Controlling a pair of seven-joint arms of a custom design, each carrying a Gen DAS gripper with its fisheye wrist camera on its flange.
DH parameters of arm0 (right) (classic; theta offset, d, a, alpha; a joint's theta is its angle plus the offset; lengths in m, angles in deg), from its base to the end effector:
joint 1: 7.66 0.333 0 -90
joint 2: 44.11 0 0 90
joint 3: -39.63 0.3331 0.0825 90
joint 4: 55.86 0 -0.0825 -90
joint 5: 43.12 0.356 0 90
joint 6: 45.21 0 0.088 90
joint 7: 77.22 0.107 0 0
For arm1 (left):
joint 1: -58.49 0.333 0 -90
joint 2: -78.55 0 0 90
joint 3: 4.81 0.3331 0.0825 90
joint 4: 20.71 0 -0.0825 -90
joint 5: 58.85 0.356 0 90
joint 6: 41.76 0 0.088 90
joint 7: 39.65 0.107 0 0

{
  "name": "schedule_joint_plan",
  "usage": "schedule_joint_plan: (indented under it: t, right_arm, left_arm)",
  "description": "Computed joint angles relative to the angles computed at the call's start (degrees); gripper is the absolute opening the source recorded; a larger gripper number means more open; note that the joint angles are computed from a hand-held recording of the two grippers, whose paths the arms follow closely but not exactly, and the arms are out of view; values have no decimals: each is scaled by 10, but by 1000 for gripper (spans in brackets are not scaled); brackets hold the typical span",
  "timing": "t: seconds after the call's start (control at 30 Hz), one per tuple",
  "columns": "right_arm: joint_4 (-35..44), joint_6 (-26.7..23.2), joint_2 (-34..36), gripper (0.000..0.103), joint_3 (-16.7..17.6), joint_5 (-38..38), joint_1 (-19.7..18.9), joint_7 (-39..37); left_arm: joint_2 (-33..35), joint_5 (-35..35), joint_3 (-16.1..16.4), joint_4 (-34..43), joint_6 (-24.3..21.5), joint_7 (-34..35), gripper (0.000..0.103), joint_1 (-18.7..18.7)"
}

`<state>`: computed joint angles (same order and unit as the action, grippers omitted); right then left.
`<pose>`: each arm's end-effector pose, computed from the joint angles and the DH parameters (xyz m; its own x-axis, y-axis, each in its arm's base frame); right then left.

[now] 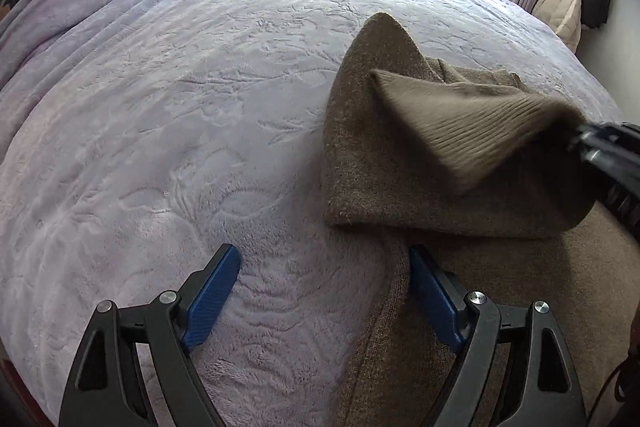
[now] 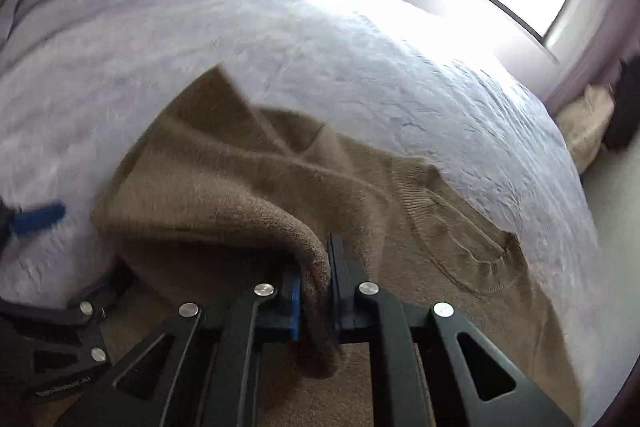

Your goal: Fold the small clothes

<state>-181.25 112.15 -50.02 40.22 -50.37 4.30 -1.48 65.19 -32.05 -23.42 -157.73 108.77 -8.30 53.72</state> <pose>0.5194 0.1210 0.5387 0.4502 -0.8551 0.2571 -0.6506 -0.5114 -0.5614 0.4268 -0.2042 0.4829 0.2287 -0.9718 0.0580 -0.8069 -0.2226 -0.5472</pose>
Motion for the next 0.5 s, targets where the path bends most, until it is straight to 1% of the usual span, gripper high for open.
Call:
schedule_joint_plan:
  t: [0.07,0.1,0.13,0.2,0.27,0.33,0.37,0.4,0.47,0.5]
  right_arm:
    - [-3,23,-17,11,-34,137,5,-17]
    - [-7,29,-29,11,-62,228,10,-40]
    - [-6,24,-34,11,-80,283,8,-47]
    - [-1,-12,-33,11,-105,345,-13,-34]
    - [1,-62,-23,11,-133,419,-40,-33]
    - [10,-139,-6,15,-161,511,-62,-60]
    - [9,-165,-1,15,-169,548,-74,-72]
    - [5,-183,-1,17,-175,595,-83,-100]
    - [1,-194,-6,27,-171,636,-98,-128]
    - [3,-195,-8,37,-165,641,-105,-134]
  left_arm:
    - [-1,-1,1,-1,1,1,86,-1]
    - [0,0,0,0,0,0,86,0]
    - [1,2,-2,1,-3,-1,86,0]
    - [4,11,-5,5,-10,-8,86,1]
    - [8,19,-7,10,-18,-16,87,-1]
    - [13,29,-9,17,-28,-24,88,-4]
    - [15,31,-7,19,-30,-25,88,-6]
    - [14,31,-4,18,-31,-25,88,-9]
    - [7,27,0,17,-31,-24,88,-13]
    - [1,27,1,17,-32,-24,88,-13]
